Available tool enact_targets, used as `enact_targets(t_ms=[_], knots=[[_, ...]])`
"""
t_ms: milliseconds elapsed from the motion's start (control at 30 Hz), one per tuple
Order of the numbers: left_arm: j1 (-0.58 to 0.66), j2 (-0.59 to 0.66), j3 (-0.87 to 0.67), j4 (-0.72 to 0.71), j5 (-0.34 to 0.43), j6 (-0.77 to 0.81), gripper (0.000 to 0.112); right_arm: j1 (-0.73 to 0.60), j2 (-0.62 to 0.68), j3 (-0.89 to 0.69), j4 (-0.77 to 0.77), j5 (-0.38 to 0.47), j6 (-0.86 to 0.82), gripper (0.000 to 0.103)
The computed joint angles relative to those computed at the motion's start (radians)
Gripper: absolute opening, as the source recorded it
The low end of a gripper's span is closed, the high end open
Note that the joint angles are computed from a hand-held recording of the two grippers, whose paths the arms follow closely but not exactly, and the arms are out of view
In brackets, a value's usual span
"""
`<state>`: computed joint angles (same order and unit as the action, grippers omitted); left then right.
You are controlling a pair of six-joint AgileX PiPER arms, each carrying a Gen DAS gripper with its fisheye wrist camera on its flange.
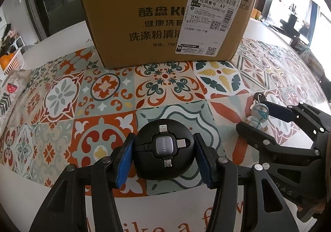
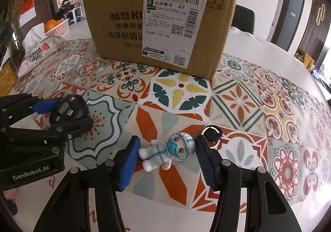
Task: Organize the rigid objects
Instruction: 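Grasp the astronaut figurine keychain with the right tool, then carry the cable reel and figurine over the cardboard box with both tools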
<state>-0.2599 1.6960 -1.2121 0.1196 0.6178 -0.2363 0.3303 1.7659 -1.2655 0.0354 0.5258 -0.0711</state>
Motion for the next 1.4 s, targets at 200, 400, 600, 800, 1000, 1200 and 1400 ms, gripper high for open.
enact_targets(t_ms=[200, 400, 600, 800, 1000, 1200, 1400], knots=[[-0.01, -0.036, -0.001, -0.007, 0.013, -0.008, 0.055, -0.012, -0.055, 0.017, 0.004, -0.005, 0.015, 0.055], [-0.015, -0.07, -0.034, -0.022, 0.052, -0.005, 0.055, -0.018, -0.102, -0.004, -0.001, 0.017, 0.022, 0.055], [-0.015, -0.088, -0.098, -0.033, 0.109, 0.005, 0.055, -0.02, -0.139, -0.042, -0.014, 0.05, 0.044, 0.055], [-0.015, -0.105, -0.162, -0.046, 0.172, 0.019, 0.055, -0.017, -0.17, -0.096, -0.028, 0.094, 0.067, 0.055], [-0.008, -0.108, -0.248, -0.049, 0.234, 0.025, 0.055, -0.015, -0.184, -0.167, -0.038, 0.136, 0.096, 0.055], [-0.001, -0.096, -0.37, -0.044, 0.307, 0.046, 0.055, -0.019, -0.173, -0.276, -0.03, 0.197, 0.097, 0.055], [0.005, -0.065, -0.506, -0.027, 0.371, 0.08, 0.055, -0.02, -0.139, -0.408, -0.031, 0.262, 0.111, 0.055]])
